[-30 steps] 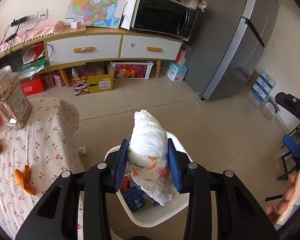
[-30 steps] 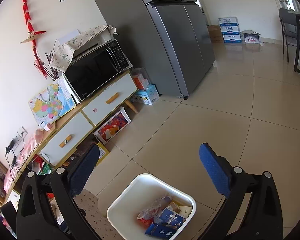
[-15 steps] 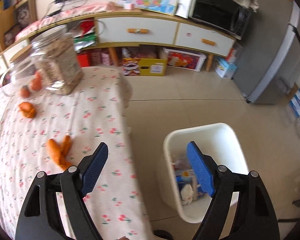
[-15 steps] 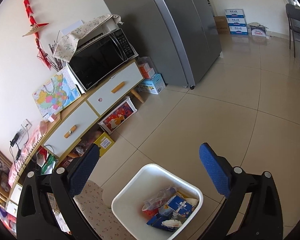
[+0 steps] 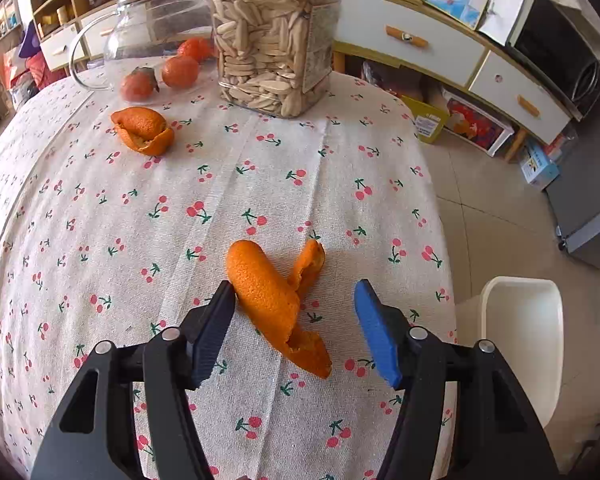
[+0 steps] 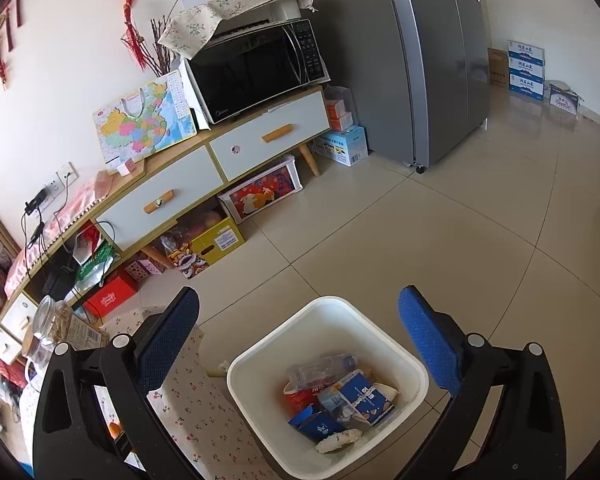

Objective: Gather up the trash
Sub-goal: 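Move the open left tool to the orange peel and grasp it, then grasp the second orange peel with the right tool while the left tool holds its peel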

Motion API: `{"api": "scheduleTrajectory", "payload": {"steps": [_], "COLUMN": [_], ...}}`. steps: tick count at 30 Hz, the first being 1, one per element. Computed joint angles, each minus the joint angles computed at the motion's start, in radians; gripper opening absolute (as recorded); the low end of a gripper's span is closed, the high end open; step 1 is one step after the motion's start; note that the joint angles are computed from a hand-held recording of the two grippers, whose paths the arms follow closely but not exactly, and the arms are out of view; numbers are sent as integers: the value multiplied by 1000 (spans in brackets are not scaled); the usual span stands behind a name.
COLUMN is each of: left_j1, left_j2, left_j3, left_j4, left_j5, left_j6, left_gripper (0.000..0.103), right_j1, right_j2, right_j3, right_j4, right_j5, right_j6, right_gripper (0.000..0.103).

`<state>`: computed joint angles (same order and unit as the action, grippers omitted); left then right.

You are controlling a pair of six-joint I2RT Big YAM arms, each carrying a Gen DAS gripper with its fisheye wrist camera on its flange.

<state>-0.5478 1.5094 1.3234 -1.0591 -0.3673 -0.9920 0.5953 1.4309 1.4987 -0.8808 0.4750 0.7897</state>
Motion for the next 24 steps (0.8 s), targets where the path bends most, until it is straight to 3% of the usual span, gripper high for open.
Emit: {"api": "scheduleTrajectory", "payload": {"steps": [4,9,13,16,20,24], "left_j1": [-8,11,40,82,169,262], "left_j2": [-6,-94,-216,-336,-481,-586], "left_j3": [-14,-94,-172,-230,-291,-354], "left_j4": [23,69,53,12,-22,-18], "left_j5": [-20,16,5,-1,20,17], "left_j6": [87,196,296,341,378,404], "left_gripper": [31,24,24,24,24,24], "right_j1": [20,56,103,156,246,329], "right_j2": [34,104,181,243,327,423], "right_j3": [35,108,185,245,321,399], "right_j4": [-15,-54,-85,-78,-22,39], "right_j5": [0,-25,-43,-42,-39,-117], "right_j6": [-19,-72,-152,-263,-478,-704], "right_gripper": [96,96,96,96,96,96]}}
